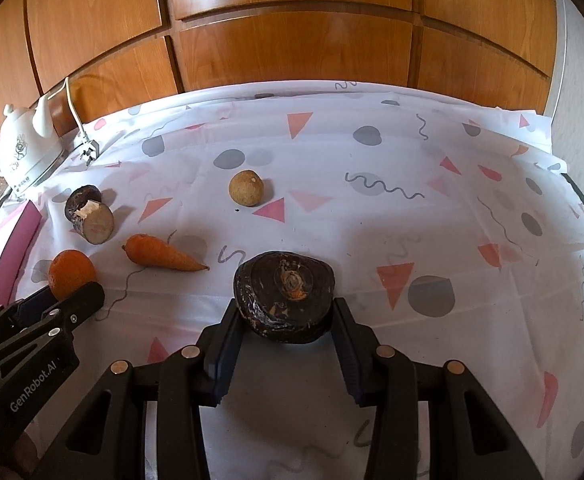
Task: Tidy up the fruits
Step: 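Carry the orange into the tray with the left tool while the right tool lowers the dark fruit there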
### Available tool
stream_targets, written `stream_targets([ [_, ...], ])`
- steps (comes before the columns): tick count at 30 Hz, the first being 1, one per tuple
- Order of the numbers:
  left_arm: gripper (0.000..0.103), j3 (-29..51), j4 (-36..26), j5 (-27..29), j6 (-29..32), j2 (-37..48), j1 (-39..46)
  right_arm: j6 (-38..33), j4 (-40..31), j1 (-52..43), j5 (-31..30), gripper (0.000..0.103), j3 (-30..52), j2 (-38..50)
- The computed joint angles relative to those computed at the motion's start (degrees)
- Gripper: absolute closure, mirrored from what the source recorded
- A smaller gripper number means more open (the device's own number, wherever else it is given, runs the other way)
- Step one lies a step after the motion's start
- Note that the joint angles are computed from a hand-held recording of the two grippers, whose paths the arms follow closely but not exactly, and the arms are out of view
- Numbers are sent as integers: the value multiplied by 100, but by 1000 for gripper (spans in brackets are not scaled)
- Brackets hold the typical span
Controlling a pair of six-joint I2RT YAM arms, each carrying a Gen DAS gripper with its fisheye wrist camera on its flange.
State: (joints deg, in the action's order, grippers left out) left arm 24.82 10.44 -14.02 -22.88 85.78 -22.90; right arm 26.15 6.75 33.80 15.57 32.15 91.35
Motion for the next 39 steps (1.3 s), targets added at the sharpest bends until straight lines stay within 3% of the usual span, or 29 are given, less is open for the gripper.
stream_targets([
  [19, 66, -521, -725, -134, 55, -1144, -142, -82, 10, 10, 38, 59, -24, -23],
  [26, 66, -696, -1679, -132, -35, -2465, -115, -150, -177, 63, 121, 60, 82, -13],
  [31, 66, -684, -2703, -259, 180, -3897, 85, -226, -378, 248, 141, 60, 107, -227],
  [39, 65, -664, -3693, 410, 812, -5224, 1530, -236, -640, 1095, -108, 60, 320, -725],
])
